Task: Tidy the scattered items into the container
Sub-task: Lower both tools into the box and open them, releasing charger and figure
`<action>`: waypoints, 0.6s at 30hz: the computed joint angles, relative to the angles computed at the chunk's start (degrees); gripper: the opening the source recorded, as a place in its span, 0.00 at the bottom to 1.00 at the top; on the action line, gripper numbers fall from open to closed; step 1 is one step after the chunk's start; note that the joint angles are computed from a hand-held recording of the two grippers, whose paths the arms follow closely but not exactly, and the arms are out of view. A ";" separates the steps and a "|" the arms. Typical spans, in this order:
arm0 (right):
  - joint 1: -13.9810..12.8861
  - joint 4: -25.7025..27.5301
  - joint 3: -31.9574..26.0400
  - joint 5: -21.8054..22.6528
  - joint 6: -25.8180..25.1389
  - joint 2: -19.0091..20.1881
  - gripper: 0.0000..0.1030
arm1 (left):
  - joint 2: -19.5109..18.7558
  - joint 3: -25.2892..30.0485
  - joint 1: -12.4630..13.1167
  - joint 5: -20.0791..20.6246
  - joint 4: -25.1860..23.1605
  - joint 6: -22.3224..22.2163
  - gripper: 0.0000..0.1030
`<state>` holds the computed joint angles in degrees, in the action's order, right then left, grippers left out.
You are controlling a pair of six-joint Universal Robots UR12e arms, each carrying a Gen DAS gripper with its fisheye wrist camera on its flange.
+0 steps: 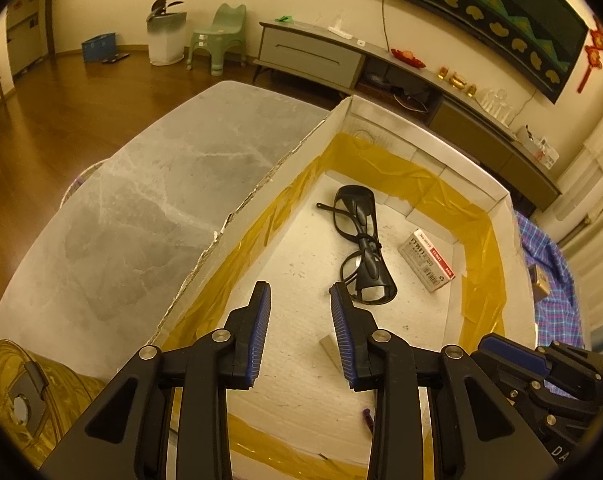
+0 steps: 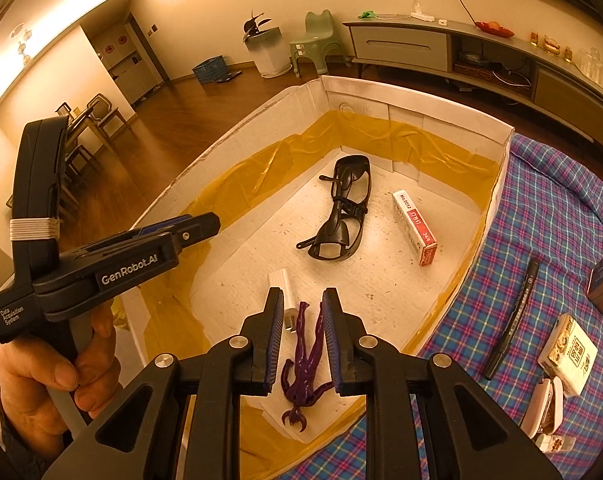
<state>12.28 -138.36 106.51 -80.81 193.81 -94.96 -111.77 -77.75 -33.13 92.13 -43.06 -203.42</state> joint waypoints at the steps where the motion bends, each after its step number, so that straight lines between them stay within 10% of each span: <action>1: 0.10 -0.04 0.01 0.11 -0.04 -0.15 0.21 | 0.08 -0.06 -0.03 0.01 0.17 0.02 0.32; 18: 2.46 -8.32 4.05 -0.03 -0.83 -5.45 0.21 | 2.23 -2.61 -1.93 1.82 10.11 1.74 0.32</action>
